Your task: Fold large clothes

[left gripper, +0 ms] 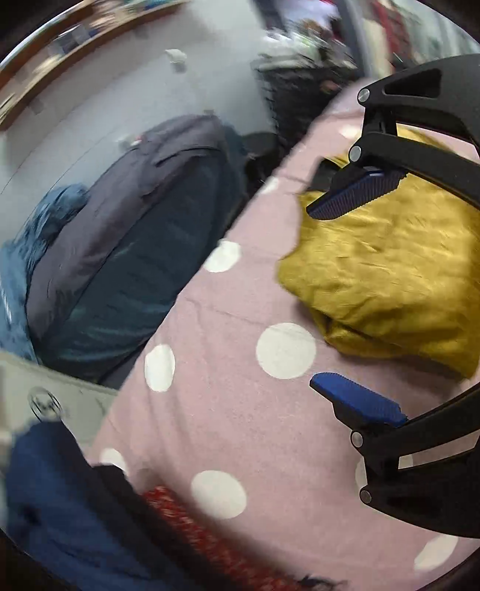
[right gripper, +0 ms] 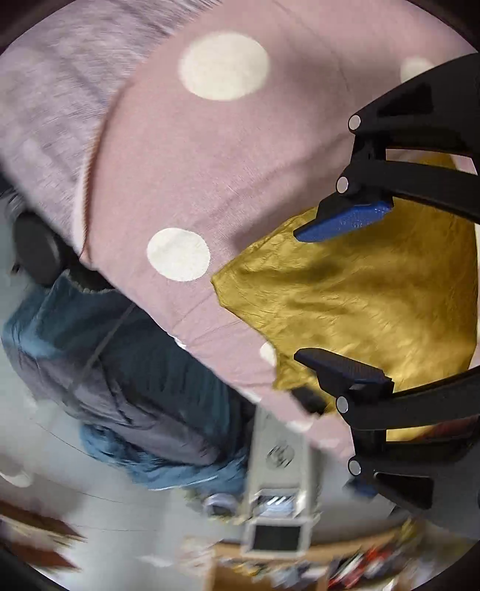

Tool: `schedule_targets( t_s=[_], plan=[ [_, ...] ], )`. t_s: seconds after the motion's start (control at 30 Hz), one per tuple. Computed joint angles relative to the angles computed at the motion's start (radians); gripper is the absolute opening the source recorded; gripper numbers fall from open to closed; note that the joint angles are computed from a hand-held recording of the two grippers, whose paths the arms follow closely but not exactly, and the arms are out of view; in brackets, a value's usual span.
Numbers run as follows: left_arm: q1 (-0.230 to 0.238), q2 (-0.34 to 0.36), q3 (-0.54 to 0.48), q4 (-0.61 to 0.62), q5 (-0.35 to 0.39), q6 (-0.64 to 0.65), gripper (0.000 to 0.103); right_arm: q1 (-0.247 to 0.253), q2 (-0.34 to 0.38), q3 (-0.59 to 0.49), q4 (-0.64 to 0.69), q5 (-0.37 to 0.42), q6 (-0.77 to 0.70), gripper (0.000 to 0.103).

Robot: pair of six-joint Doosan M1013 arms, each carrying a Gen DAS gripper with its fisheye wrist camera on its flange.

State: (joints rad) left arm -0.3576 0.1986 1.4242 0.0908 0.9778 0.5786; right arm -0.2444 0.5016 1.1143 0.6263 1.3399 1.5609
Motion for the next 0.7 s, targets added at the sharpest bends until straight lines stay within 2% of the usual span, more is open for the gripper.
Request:
schedule_targets(
  t_s=[0.1,0.13,0.2,0.27,0.33,0.5,0.6,0.7],
  plan=[
    [-0.082,0.016,-0.030,0.107,0.077,0.044,0.089,0.046,-0.064,0.045,-0.110,-0.044,-0.177,0.060],
    [-0.122,0.023,-0.036,0.156,0.099,0.058,0.091,0.064,-0.089,0.069,-0.134,-0.057,-0.248,0.060],
    [-0.177,0.031,-0.040,0.202,0.120,0.098,0.092,0.095,-0.125,0.111,-0.168,-0.065,-0.354,0.060],
    [-0.230,0.045,-0.040,0.231,0.128,0.141,0.093,0.124,-0.155,0.153,-0.195,-0.065,-0.443,0.073],
    [-0.265,0.057,-0.042,0.242,0.134,0.171,0.094,0.147,-0.181,0.195,-0.218,-0.077,-0.500,0.073],
    [-0.299,0.098,-0.063,0.240,0.166,0.209,0.094,0.188,-0.214,0.259,-0.299,-0.102,-0.531,0.073],
    [-0.293,0.124,-0.080,0.250,0.188,0.221,0.094,0.200,-0.201,0.256,-0.346,-0.101,-0.524,0.073],
    [-0.274,0.160,-0.112,0.269,0.260,0.225,0.094,0.205,-0.180,0.239,-0.397,-0.118,-0.493,0.073]
  ],
)
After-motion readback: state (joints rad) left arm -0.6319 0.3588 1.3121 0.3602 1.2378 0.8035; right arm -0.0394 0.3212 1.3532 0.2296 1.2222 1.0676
